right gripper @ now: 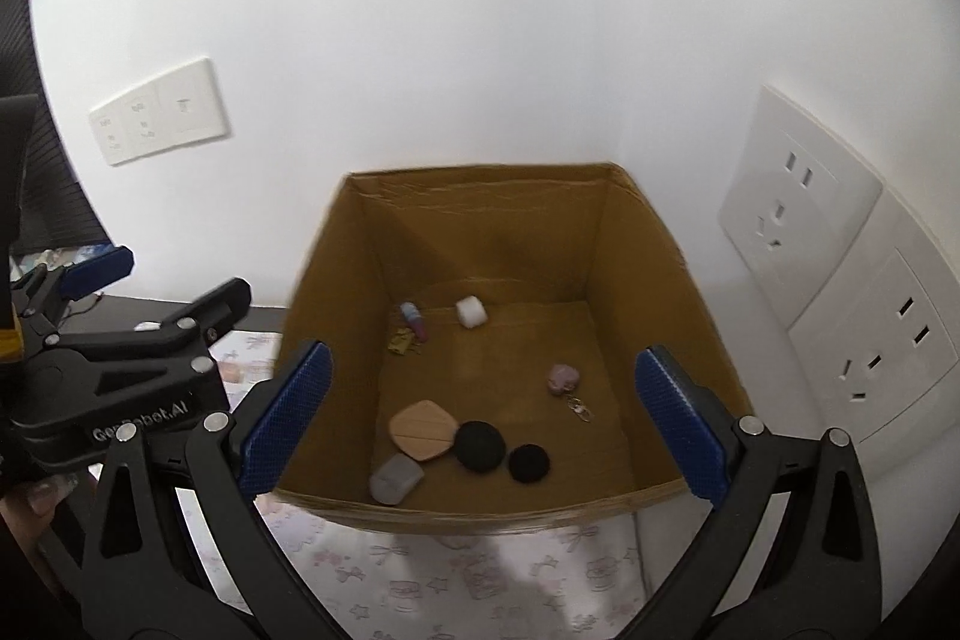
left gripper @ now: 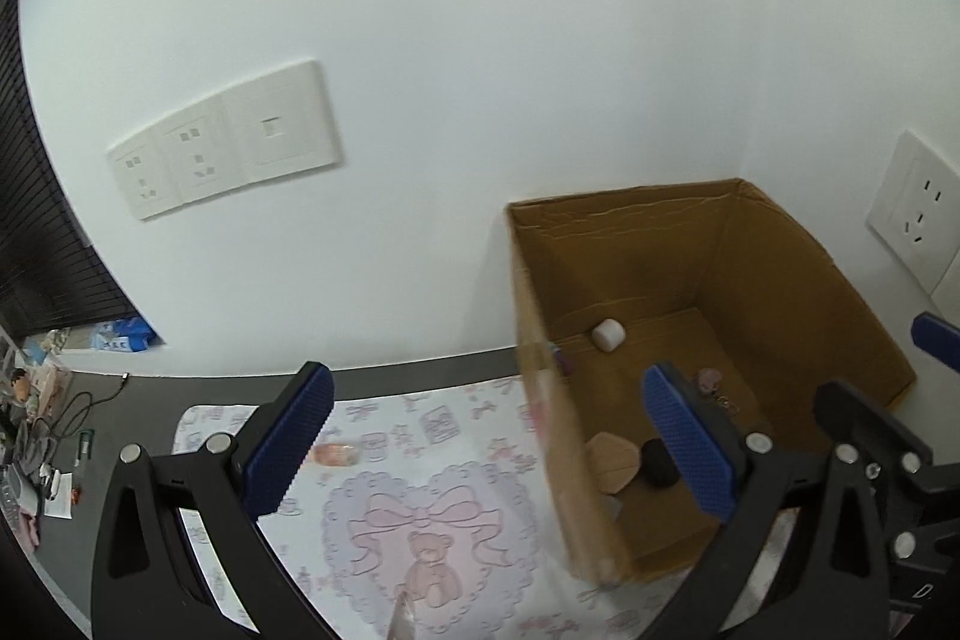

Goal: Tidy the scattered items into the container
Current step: 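Move both open tools back from the box over the mat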

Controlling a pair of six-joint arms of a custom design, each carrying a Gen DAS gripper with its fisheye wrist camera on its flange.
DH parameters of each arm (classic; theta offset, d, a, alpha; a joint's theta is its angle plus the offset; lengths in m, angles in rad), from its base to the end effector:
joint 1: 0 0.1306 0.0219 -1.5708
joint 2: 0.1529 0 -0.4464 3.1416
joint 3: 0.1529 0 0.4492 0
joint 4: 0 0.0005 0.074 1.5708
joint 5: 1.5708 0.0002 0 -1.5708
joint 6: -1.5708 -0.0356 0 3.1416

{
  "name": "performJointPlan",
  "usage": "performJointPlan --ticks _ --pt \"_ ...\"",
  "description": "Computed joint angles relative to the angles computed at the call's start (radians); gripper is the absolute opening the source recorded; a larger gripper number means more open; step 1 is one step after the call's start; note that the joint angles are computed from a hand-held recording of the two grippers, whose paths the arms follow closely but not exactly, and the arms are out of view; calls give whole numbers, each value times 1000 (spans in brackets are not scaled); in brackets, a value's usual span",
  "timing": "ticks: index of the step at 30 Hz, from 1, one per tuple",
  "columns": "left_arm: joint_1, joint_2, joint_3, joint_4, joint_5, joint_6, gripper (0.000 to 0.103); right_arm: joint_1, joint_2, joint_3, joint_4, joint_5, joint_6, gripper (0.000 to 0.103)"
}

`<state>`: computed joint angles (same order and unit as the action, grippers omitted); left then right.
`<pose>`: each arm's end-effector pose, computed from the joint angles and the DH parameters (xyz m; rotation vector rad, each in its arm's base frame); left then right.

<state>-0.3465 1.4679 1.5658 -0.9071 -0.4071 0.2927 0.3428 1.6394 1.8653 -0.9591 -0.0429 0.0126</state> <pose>0.5358 -0.1790 0.5430 -0.1278 2.2995 0.1611 0.6015 0.2158 0.5932 -0.4306 2.2726 0.2181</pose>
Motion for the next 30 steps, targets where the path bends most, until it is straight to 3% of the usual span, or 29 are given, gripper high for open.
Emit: performJointPlan --ticks 12,23,30 --pt "118 -175 -122 24 32 -111 103 138 -53 -42 30 89 -76 102" --pt "345 -324 -233 45 124 -238 103 316 -43 -28 51 197 -162 102" --pt "470 -346 -255 32 179 -248 103 402 10 40 21 211 -142 102"
